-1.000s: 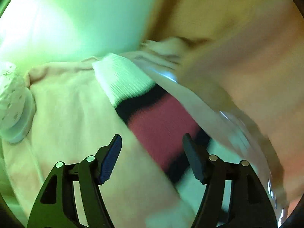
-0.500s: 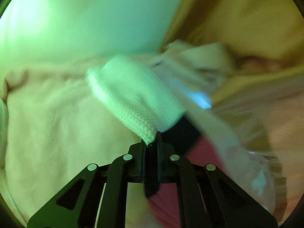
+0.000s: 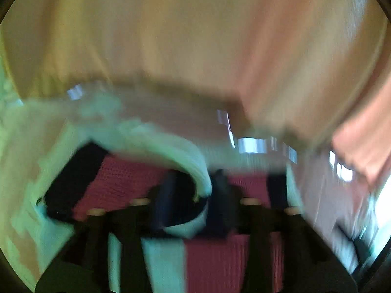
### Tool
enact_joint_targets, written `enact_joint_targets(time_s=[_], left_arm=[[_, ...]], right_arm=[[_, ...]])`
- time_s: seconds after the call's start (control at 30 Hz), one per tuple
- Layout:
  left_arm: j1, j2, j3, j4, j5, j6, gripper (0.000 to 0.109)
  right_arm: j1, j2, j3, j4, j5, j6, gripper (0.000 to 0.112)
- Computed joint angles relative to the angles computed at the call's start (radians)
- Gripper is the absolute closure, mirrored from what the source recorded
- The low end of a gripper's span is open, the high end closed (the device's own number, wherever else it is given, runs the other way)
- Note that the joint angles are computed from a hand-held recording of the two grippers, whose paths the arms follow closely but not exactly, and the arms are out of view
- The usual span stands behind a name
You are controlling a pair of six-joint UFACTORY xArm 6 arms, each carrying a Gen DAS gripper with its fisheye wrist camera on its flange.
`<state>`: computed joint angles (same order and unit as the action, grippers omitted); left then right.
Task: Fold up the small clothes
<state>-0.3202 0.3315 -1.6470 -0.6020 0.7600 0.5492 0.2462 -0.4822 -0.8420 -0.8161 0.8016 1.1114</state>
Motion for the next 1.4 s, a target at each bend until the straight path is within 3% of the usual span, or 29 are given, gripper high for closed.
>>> enact_joint_targets(time_s=[0.1,0.17,0.27,0.37,0.5,0.7,0.77,0.8,0.83,0.93,1.0,1.1,1.27,1.33,1.4], left_arm=[[0.0,-0.08,0.163,0.046,-0.098,0.015,0.048],[0.046,-0.102,0.202,0.027,-0.107,0.001,0.035],[0.145,-0.02,0.085,-0.031,-0.033,-0.057,0.035],[0.211,0.089,-0.047,-0.037,0.036,-0.162,0.035],[0.246,0.223,-0.222,0.002,0.174,-0.293,0.038],[0.228,0.276,-0.249,0.118,0.125,-0.349,0.052],[0.229,0.282,-0.269,0.133,0.142,-0.36,0.052],[0.234,0.288,-0.279,0.133,0.152,-0.361,0.052],[0.236,0.295,-0.29,0.131,0.161,-0.36,0.052],[0.244,0.313,-0.316,0.118,0.185,-0.351,0.052],[0.245,0.314,-0.315,0.113,0.187,-0.336,0.051],[0.232,0.282,-0.26,0.14,0.138,-0.326,0.051],[0.219,0.231,-0.182,0.156,0.08,-0.342,0.049],[0.229,0.23,-0.183,0.115,0.089,-0.345,0.049],[0.245,0.244,-0.205,0.07,0.11,-0.364,0.049]], right_arm=[[-0.037,-0.006,0.011,0.048,-0.018,-0.046,0.05],[-0.058,0.009,0.011,0.114,-0.053,-0.102,0.048],[-0.082,0.071,-0.006,0.261,-0.147,-0.19,0.048],[-0.067,0.169,-0.07,0.307,-0.212,-0.205,0.048],[-0.008,0.343,-0.238,0.21,-0.189,-0.18,0.039],[0.042,0.698,-0.597,0.199,-0.044,-0.288,0.036],[0.042,0.774,-0.673,0.233,-0.005,-0.33,0.049],[0.039,0.795,-0.694,0.255,0.011,-0.353,0.096],[0.031,0.791,-0.688,0.263,0.007,-0.35,0.106],[-0.013,0.574,-0.49,0.209,-0.1,-0.179,0.106],[-0.032,0.44,-0.37,0.169,-0.1,-0.109,0.103],[-0.078,0.309,-0.213,0.21,-0.05,-0.136,0.076],[-0.197,0.215,-0.023,0.529,-0.231,-0.246,0.076],[-0.206,0.234,-0.026,0.519,-0.266,-0.243,0.061],[-0.205,0.265,-0.059,0.463,-0.217,-0.194,0.054]])
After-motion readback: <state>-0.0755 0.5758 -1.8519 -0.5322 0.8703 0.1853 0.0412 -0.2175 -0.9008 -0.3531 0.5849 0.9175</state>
